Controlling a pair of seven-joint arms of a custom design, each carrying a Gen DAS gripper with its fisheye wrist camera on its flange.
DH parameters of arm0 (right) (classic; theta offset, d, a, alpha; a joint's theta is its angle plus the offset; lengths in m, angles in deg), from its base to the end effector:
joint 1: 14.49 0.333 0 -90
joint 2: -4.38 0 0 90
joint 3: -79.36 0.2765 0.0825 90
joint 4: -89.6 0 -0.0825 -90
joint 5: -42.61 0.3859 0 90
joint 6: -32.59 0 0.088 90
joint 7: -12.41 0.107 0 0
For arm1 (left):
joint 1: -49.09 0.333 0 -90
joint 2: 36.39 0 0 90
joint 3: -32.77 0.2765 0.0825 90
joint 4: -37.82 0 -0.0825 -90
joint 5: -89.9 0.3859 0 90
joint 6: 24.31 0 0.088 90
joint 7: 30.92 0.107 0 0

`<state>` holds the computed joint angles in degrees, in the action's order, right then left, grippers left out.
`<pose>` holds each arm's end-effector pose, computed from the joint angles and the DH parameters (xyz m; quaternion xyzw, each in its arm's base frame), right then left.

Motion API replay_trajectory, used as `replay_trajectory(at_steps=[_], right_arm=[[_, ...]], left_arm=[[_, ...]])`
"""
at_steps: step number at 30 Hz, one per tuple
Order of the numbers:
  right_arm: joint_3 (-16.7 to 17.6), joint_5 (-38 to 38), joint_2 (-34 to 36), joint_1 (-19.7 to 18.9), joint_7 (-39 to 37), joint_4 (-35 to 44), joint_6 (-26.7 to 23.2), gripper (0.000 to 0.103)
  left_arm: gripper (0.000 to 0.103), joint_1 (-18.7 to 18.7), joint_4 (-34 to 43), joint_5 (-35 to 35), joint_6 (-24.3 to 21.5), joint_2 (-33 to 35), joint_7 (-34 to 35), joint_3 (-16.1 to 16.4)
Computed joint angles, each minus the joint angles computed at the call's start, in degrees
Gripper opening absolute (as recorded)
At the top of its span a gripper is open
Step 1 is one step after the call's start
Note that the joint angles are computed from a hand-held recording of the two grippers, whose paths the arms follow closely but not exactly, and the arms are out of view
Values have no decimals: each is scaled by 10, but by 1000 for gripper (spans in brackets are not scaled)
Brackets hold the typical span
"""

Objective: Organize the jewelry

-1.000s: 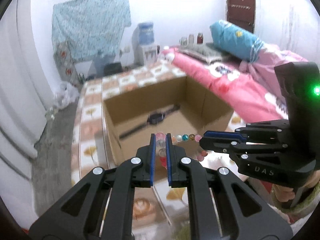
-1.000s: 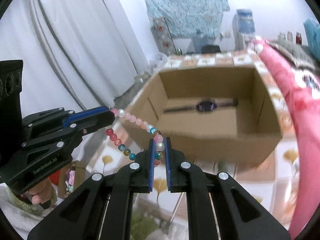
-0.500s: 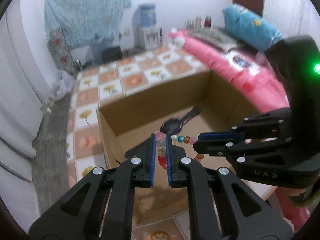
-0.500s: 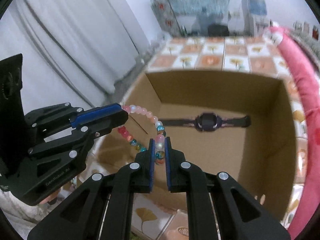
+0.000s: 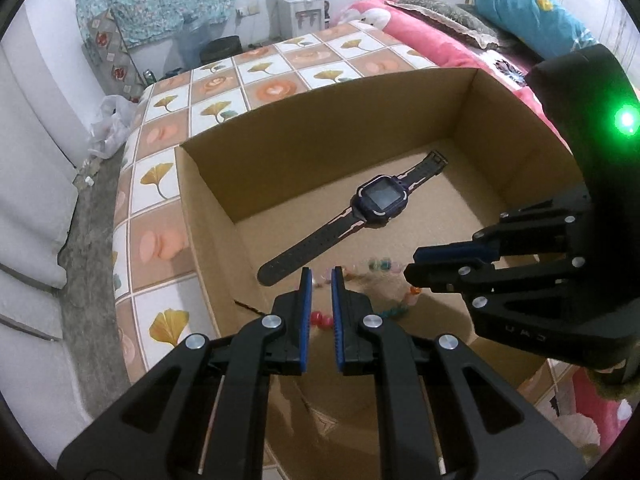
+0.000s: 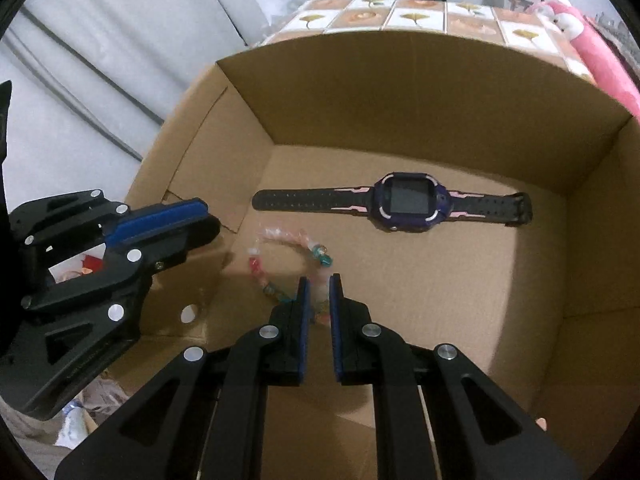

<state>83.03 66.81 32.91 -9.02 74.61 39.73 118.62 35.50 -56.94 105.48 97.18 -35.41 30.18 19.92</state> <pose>0.6518 0.1379 0.6121 -0.8806 0.4131 0.0754 0.2195 0.5478 -0.2577 0.5953 -0.6680 0.6992 -0.1733 0.1867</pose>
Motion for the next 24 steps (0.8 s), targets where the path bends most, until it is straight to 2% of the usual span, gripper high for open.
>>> replay_trajectory(at_steps=[7, 9, 11, 12, 14, 15, 19, 21, 24], right_arm=[[0, 13, -7, -9, 3, -8, 15, 11], [1, 26, -13, -16, 4, -13, 21, 11], [2, 39, -24, -23, 3, -25, 30, 13], [2, 48, -33, -28, 1, -35, 37, 16], [0, 66, -65, -35, -6, -73, 66, 30], [-2, 76, -86, -39, -16, -99, 82, 32], [-15, 138, -171, -59, -56, -197, 125, 44], [-30, 190, -233, -71, -95, -271, 141, 51], [-58, 232, -306, -71, -138, -362, 152, 62]], left_arm=[[13, 1, -8, 10, 6, -11, -18, 0], [25, 1, -18, 19, 14, -23, -30, 0], [33, 1, -27, 26, 21, -37, -39, -1], [38, 1, -31, 28, 24, -42, -43, -2], [47, 2, -48, 34, 36, -65, -56, -4], [54, 3, -57, 35, 41, -76, -61, -4], [67, 6, -117, 40, 77, -142, -103, -8], [75, 7, -165, 33, 101, -190, -121, -7], [85, 6, -233, 34, 117, -258, -139, -14]])
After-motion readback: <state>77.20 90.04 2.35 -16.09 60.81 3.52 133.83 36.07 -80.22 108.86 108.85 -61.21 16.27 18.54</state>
